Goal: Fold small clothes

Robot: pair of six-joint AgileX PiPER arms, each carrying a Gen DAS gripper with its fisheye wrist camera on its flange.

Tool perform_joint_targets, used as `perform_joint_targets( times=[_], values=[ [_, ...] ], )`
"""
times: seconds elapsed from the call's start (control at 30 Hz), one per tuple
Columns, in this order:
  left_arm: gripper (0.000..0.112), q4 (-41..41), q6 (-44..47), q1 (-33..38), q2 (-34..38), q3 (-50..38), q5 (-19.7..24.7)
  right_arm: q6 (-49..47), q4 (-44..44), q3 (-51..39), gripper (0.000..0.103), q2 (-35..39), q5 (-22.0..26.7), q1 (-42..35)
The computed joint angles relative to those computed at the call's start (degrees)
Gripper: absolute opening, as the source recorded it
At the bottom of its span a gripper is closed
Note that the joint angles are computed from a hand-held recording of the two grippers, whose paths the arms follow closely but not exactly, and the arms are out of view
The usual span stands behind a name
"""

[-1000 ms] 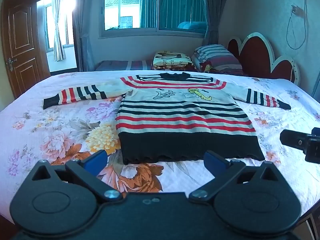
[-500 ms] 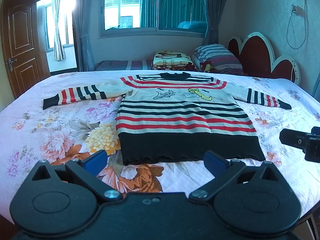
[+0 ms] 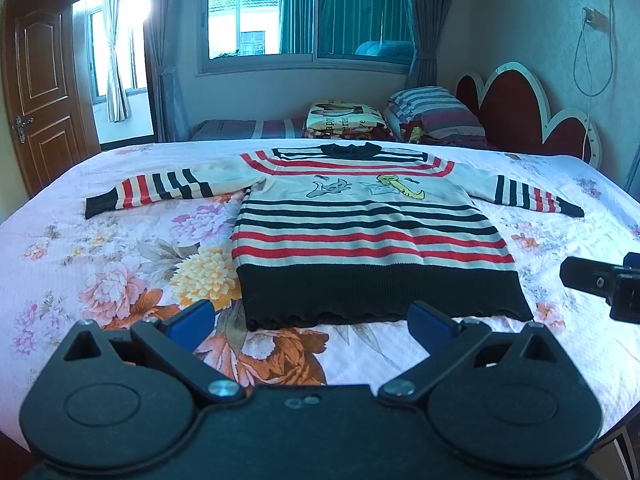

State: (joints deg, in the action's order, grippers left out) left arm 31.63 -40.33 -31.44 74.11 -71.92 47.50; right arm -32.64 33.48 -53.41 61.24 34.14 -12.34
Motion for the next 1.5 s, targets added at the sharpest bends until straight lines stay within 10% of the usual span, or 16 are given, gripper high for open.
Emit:
perform_joint_targets(
  times=[1.5],
  values=[
    [0.102, -0.7, 1.1, 1.7, 0.0, 0.7, -1.4, -0.2, 0.3, 0.3, 0.103, 0.1, -0.6, 0.1]
  ],
)
